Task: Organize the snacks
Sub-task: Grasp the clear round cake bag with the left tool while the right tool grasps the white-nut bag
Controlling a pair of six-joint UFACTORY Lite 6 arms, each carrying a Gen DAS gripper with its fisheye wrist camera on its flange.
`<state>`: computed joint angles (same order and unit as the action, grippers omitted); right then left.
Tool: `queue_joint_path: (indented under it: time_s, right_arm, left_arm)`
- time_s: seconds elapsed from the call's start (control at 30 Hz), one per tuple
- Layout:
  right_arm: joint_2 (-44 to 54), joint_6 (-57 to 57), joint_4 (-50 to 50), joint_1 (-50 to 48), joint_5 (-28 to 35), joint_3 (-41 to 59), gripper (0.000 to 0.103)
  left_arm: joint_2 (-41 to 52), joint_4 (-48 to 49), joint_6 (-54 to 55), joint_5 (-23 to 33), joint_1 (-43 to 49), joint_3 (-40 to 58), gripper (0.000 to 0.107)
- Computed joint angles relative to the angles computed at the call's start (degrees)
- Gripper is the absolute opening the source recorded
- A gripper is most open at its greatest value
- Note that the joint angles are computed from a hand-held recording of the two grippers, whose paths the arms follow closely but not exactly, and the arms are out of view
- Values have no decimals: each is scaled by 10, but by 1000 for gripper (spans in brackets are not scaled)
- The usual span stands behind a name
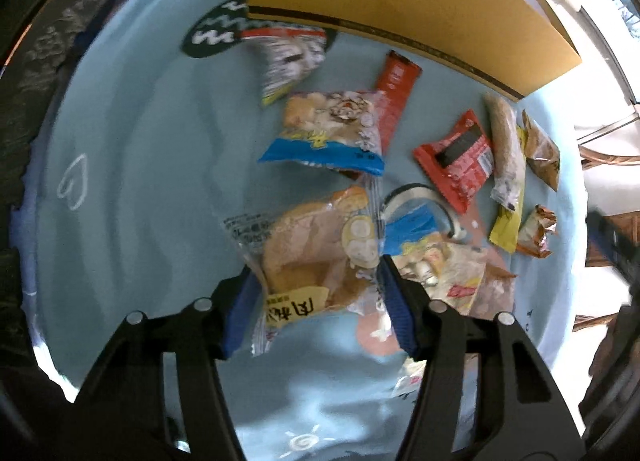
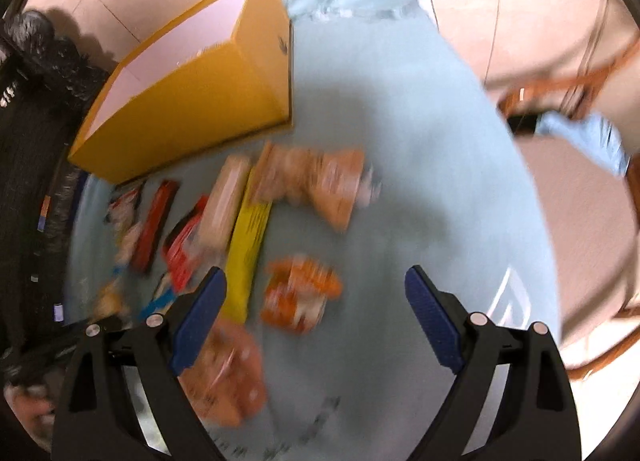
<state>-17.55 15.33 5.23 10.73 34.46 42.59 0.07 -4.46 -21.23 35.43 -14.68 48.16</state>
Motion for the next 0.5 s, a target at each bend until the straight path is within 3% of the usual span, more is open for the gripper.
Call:
queue_joint_path:
  time_s: [0.2,0.5]
  right_arm:
    - [185,56,-211,57,-33,117,91]
    - [326,-70,-178,28,-46,223,88]
  left_arm:
    - [-25,-14,29,-3,32,-38,59]
    - [55,-27,41,-14,42,6,60]
